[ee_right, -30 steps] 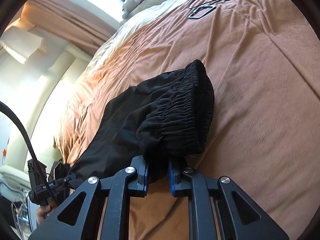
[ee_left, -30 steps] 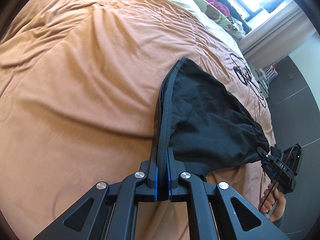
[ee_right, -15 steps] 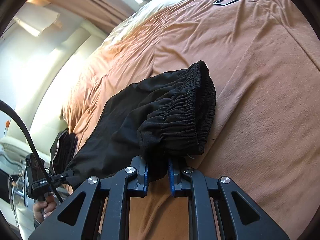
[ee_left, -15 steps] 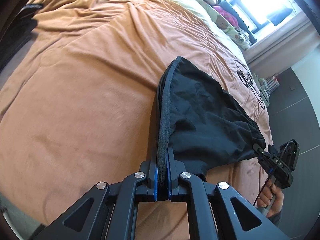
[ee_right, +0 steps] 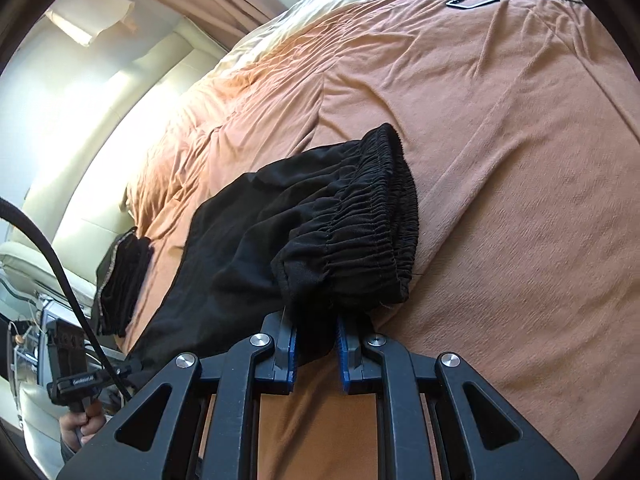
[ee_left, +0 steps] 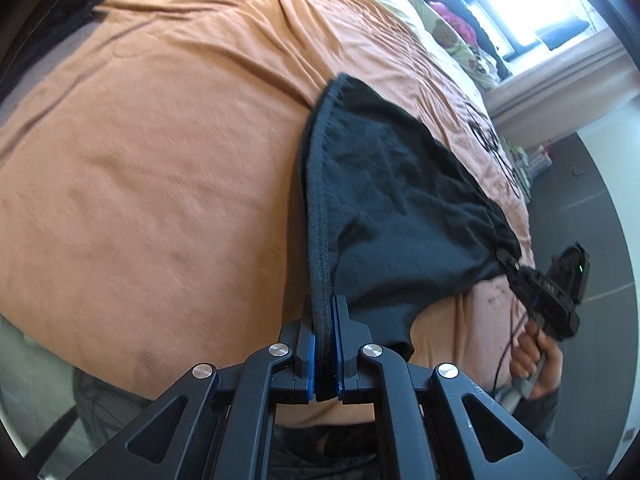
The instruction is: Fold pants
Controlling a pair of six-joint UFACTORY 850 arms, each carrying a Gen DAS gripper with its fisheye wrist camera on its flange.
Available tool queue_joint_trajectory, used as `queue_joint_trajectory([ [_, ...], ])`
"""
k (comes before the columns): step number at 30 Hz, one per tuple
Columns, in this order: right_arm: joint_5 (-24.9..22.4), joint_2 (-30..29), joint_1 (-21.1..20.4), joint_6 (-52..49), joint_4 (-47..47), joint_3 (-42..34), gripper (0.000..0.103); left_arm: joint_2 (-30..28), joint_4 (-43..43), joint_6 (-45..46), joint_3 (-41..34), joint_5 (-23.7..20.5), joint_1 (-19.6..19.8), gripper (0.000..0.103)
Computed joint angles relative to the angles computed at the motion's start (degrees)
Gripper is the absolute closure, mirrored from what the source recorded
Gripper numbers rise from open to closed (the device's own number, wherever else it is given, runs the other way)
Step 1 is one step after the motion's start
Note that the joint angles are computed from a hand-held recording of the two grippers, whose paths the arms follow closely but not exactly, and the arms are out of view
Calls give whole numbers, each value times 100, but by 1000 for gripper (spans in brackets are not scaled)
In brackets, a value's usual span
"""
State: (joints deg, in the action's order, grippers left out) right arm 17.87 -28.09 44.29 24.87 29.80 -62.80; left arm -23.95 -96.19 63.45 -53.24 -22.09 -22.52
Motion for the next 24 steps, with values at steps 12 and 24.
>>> queue_joint_trajectory([
  [12,-485,-30,50,-2825,2691,-217,69,-257,-436,478,-126,-198,74,39],
  [24,382,329,624,-5224,5229,-71,50,-932,-1216,945,-585,-894,325,39],
])
